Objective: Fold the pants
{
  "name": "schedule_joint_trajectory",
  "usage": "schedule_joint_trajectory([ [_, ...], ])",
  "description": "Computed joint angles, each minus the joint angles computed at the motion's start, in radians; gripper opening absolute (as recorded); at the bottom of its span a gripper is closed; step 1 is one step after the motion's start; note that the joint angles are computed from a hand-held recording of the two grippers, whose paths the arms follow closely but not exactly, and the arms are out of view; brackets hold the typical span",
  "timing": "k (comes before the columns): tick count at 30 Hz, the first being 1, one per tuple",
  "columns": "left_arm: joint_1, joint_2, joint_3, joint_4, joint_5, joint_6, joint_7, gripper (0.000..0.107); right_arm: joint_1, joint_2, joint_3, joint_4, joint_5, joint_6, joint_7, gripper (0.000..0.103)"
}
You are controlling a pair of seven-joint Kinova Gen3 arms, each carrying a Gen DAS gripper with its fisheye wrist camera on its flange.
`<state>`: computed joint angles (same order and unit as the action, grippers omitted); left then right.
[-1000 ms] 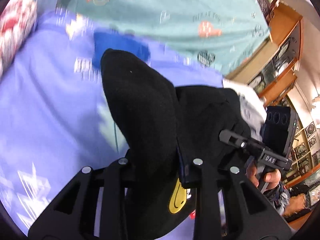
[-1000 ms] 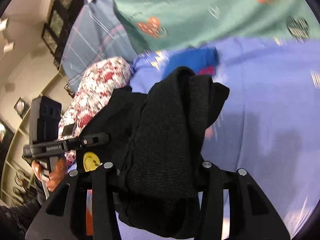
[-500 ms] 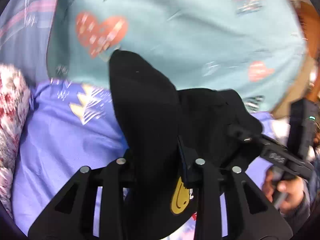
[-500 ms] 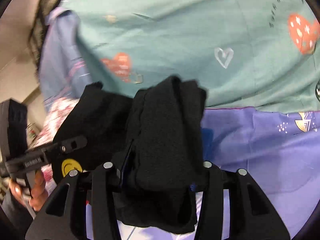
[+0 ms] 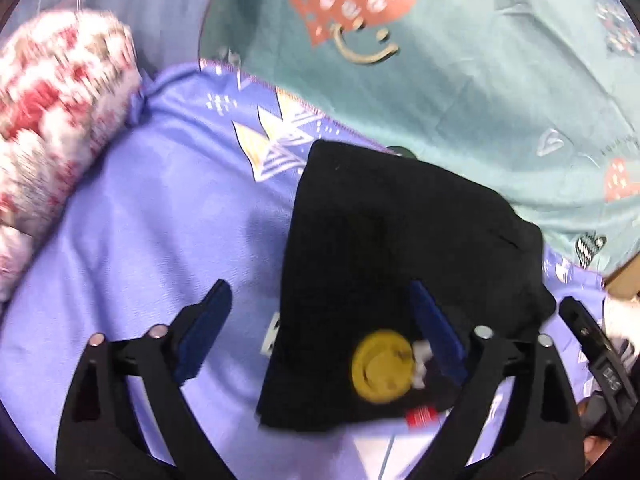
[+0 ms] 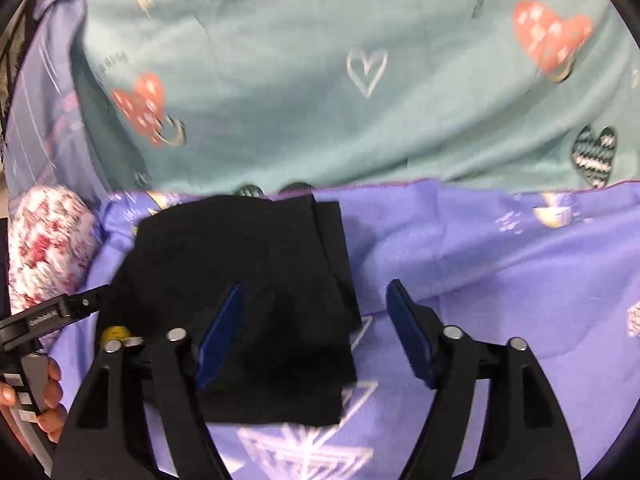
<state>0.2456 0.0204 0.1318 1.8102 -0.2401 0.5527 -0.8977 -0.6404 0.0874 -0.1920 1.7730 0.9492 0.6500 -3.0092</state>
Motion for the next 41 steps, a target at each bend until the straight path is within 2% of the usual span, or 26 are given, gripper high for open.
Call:
schedule_joint_trajectory([
  [1, -0.001, -0.032, 0.026, 0.015, -0.041, 0.012, 0.031, 0.099, -0.028, -0.022, -0.004, 0.007, -0.008, 0.041, 0.001, 0.092],
  [4, -0.041, -0.137, 0.155, 0.095, -0.163, 0.025, 0.108, 0.101, -0.07, -0.086, -0.094, 0.065, 0.054, 0.163, -0.078, 0.097],
  [8, 0.011, -0.261, 0.241, 0.216, -0.303, 0.031, 0.264, 0.101, -0.065, -0.128, -0.278, 0.159, 0.14, 0.325, -0.241, 0.099],
  [11, -0.032, -0.359, 0.371, 0.3, -0.329, 0.029, 0.34, 0.101, -0.083, -0.155, -0.417, 0.239, 0.148, 0.447, -0.363, 0.102],
  [13, -0.027, -0.418, 0.424, 0.357, -0.346, 0.015, 0.403, 0.101, -0.08, -0.163, -0.489, 0.264, 0.125, 0.503, -0.444, 0.102],
  [15, -0.021, -0.466, 0.478, 0.405, -0.354, 0.004, 0.479, 0.101, -0.137, -0.183, -0.488, 0.303, 0.094, 0.525, -0.526, 0.102],
  [18, -0.005, -0.5, 0.535, 0.437, -0.363, 0.015, 0.564, 0.101, -0.276, -0.16, -0.435, 0.325, 0.083, 0.592, -0.614, 0.102],
  [20, -0.041, -0.523, 0.583, 0.45, -0.352, 0.008, 0.576, 0.101, -0.351, -0.152, -0.4, 0.335, 0.079, 0.628, -0.661, 0.102],
  [22, -0.103, -0.564, 0.624, 0.466, -0.294, -0.023, 0.531, 0.101, -0.382, -0.156, -0.41, 0.368, 0.093, 0.637, -0.74, 0.102],
  [24, -0.138, -0.589, 0.63, 0.481, -0.216, -0.055, 0.462, 0.101, -0.397, -0.152, -0.426, 0.392, 0.106, 0.65, -0.808, 0.102],
  [27, -0.213, -0.615, 0.66, 0.505, -0.106, -0.095, 0.369, 0.101, -0.429, -0.14, -0.415, 0.409, 0.13, 0.659, -0.833, 0.102],
  [31, -0.254, -0.605, 0.67, 0.537, -0.052, -0.127, 0.342, 0.101, -0.46, -0.121, -0.401, 0.41, 0.151, 0.675, -0.824, 0.102],
  [33, -0.239, -0.578, 0.656, 0.551, -0.077, -0.143, 0.365, 0.101, -0.464, -0.119, -0.388, 0.411, 0.148, 0.655, -0.823, 0.102],
  [35, -0.277, -0.564, 0.695, 0.547, -0.091, -0.126, 0.369, 0.101, -0.462, -0.116, -0.378, 0.41, 0.143, 0.635, -0.816, 0.102],
  [37, -0.33, -0.56, 0.731, 0.531, -0.047, -0.097, 0.324, 0.101, -0.459, -0.113, -0.369, 0.409, 0.135, 0.617, -0.81, 0.102],
  [41, -0.345, -0.559, 0.696, 0.541, 0.061, -0.108, 0.241, 0.101, -0.451, -0.117, -0.359, 0.415, 0.123, 0.578, -0.817, 0.102],
])
